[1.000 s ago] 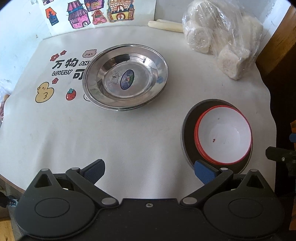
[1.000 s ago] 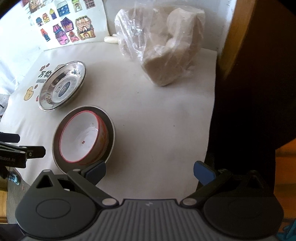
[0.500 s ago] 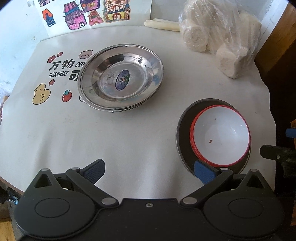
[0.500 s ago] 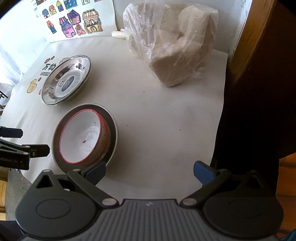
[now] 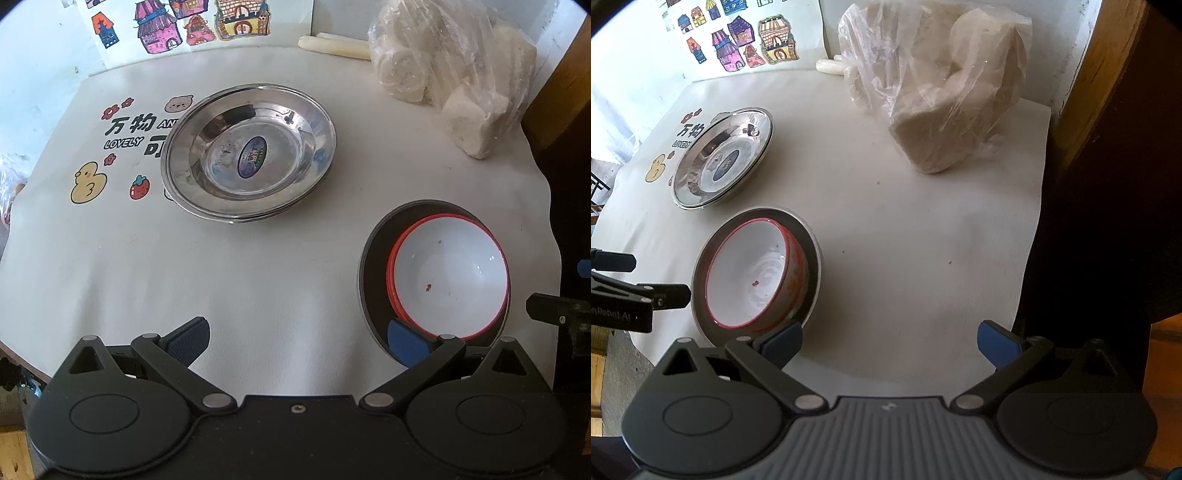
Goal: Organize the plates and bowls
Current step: 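Move both grippers to the steel bowl holding the white bowls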
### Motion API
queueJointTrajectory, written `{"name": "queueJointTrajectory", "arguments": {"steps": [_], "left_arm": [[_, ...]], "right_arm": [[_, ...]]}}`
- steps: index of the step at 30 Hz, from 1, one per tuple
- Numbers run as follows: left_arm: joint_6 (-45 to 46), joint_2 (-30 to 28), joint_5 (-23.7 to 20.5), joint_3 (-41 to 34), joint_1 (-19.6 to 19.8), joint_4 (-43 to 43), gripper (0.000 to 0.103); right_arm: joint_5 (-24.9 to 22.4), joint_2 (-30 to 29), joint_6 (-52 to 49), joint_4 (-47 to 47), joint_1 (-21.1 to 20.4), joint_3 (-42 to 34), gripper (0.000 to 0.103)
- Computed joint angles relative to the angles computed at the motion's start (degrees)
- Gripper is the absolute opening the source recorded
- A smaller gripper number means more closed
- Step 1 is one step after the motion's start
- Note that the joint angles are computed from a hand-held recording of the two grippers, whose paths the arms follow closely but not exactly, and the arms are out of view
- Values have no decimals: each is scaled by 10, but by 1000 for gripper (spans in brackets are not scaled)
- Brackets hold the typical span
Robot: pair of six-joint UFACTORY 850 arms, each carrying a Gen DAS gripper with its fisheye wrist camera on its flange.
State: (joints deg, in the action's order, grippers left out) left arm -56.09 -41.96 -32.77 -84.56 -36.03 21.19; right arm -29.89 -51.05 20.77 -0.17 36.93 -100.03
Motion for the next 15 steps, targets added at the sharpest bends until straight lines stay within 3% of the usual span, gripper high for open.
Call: {"name": "queueJointTrajectory", "arguments": {"steps": [15], "left_arm": [[7, -12, -15, -18, -1, -4, 102]], "right_arm": [[-2, -4, -14, 11, -3, -5, 103]]}}
